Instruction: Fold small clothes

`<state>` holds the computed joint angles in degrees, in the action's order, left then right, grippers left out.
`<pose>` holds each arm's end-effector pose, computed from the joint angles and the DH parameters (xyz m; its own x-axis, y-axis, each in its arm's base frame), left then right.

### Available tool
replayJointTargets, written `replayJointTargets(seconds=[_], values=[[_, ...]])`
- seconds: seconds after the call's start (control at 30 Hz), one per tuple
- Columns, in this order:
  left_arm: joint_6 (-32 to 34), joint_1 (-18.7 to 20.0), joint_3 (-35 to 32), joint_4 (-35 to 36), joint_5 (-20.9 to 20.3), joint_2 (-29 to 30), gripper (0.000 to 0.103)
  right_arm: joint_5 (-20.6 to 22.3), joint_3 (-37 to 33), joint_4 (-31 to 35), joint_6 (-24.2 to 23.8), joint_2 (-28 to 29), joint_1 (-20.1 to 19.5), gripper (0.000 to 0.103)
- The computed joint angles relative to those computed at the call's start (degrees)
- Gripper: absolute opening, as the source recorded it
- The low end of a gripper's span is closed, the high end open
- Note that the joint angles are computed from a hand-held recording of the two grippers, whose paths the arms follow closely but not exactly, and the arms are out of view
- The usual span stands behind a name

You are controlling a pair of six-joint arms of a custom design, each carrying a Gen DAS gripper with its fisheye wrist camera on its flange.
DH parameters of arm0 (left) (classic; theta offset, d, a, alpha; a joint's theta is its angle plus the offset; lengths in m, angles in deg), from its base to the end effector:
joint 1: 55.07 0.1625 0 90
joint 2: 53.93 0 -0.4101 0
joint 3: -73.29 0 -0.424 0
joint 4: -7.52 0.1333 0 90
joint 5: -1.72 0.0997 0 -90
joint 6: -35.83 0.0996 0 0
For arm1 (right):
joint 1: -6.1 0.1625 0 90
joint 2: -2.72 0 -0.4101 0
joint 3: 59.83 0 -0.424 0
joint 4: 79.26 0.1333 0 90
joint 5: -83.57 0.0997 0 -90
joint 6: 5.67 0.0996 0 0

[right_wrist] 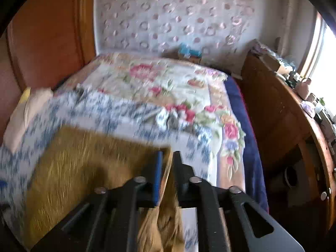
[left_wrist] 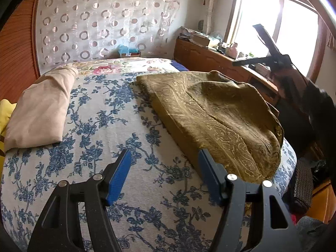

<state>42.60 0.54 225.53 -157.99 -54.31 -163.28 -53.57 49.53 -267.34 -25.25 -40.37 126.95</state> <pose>-0.0154 -0.3570 0.2450 -0.7925 0.3003 -0.5309 0.5731 0.6643 -0.4798 0.3546 -0.4761 0.0495 -0.5908 -0.2606 0.7635 -0.6727 0.6816 -0.2879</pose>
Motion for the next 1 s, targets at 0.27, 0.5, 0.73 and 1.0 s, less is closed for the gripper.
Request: replayJointTargets(seconds=[0.27,0.5,0.73,1.0], values=[[-0.32,-1.56,-0.23,-0.68,0.4,2.72,0.067,4.86,10.8,-0.79,1.93,-4.32,-0.57,0.028],[-1.14,-2.87,0.0,0.16,0.99,4.01,0.067,3.88,13.44,-0.37,3.55,-3.87,-5.99,0.028],[-2.35,-3.95,0.18,1.12,1.62,5.58,0.067,9.87,15.3,-6.85,3.86,-4.55,-8.78,0.028],[-3.53,-4.67,0.33,3.01,0.99,7.69,0.067,3.69,20.55,-15.68,3.23,-3.06,-3.29,0.03]])
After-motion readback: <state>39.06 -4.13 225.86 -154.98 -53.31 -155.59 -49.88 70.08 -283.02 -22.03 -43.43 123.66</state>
